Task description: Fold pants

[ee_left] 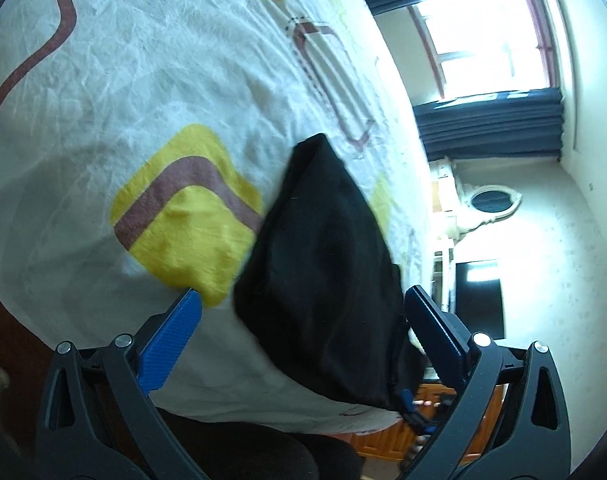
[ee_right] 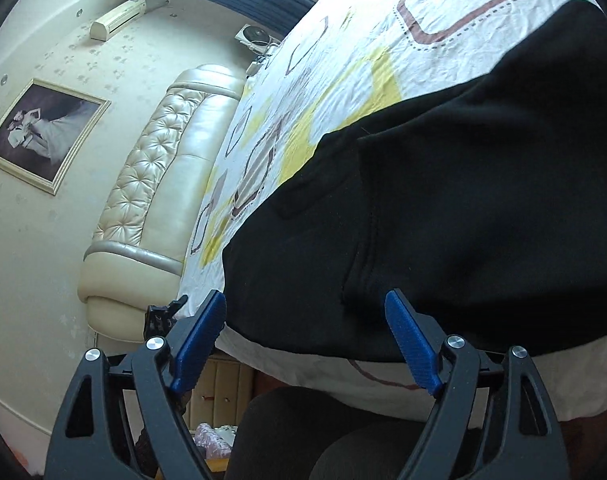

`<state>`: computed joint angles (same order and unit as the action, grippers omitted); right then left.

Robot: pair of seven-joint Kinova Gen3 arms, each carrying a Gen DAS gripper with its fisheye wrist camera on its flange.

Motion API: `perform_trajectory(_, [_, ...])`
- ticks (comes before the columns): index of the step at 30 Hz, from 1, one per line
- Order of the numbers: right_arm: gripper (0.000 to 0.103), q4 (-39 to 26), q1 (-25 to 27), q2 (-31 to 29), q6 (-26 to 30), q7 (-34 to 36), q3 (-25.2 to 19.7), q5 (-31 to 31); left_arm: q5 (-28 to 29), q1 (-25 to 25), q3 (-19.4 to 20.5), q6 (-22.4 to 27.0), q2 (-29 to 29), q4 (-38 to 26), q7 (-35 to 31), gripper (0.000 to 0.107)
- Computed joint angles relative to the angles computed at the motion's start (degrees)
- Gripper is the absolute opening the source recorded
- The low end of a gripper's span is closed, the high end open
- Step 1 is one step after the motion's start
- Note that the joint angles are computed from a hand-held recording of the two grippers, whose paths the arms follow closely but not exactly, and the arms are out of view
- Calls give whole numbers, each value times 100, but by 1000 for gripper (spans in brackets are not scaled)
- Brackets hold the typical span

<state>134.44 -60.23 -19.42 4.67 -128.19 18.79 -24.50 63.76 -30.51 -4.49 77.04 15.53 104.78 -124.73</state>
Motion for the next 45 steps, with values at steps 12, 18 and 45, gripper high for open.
perform_trajectory(12, [81, 512, 945, -367, -233, -1223, -1361, 162, -768, 350, 768, 878, 1889, -2651, 368, 101])
perform_trajectory(18, [81, 552, 643, -381, -327, -1567, -1358, 283, -461, 230, 1245, 1029, 2094, -2598, -59, 100])
perform_trajectory(45, [81, 302, 916, -692, -6, -2728, -1282, 1294, -398, 2392, 1391, 1007, 882, -3551, 647, 4])
